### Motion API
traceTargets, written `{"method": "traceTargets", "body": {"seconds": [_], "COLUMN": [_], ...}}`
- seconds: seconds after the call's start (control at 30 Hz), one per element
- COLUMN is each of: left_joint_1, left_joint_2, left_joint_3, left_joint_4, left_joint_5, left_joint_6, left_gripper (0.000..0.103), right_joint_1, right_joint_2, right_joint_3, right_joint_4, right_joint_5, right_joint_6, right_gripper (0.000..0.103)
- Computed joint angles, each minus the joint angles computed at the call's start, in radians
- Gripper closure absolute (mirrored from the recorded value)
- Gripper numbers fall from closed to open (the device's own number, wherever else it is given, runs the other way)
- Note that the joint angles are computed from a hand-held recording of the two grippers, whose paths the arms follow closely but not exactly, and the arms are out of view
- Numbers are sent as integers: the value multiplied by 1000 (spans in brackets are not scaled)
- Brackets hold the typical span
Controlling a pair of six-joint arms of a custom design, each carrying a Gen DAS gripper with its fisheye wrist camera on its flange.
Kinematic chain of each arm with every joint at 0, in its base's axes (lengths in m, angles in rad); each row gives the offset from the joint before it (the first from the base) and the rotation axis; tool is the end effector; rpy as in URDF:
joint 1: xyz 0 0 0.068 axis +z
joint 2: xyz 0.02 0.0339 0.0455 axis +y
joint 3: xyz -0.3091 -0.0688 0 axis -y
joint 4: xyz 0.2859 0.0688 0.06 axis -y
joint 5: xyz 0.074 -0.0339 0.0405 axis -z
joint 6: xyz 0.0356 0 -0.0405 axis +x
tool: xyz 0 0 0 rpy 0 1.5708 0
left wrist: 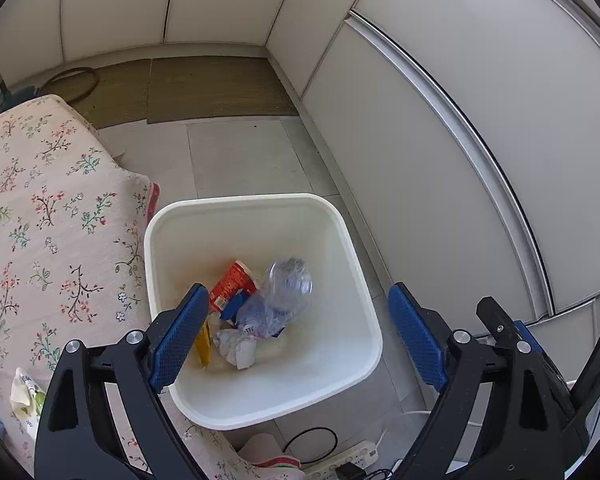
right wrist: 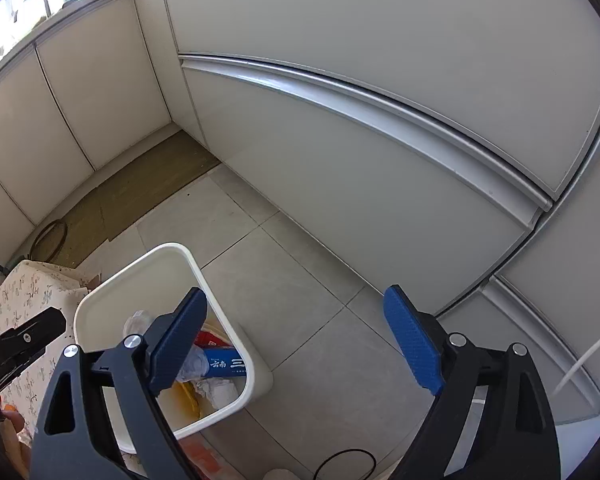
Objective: Collect trash
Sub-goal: 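Move both tools back over the table toward the orange peels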
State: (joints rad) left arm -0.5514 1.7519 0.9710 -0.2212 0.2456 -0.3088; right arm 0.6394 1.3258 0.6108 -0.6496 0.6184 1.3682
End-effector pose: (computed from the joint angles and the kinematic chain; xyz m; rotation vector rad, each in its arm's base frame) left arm 0.3187 -0.2061 0.1675 0.4167 2.6260 -0.6219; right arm 0.1899 0.1155 0.1704 0.9702 2.3112 -0.2112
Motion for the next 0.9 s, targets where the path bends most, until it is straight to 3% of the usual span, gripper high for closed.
{"method": "traceTargets", "body": {"seconds": [0.43, 0.9], "left_joint_1": [65, 305], "left_joint_2": [-141, -335], "left_joint_3": [-145, -304], "left_joint_4": [22, -5], "left_joint_5": [-111, -175], "left_joint_6": [36, 202], "left_gripper": [10, 8], "right_joint_1": [154, 263], "right_joint_2": [156, 366], "right_joint_3": [145, 367], "right_joint_4": [-28, 32], "right_joint_5": [51, 66], "right_joint_6": [-4, -120], "right_gripper": [13, 8]}}
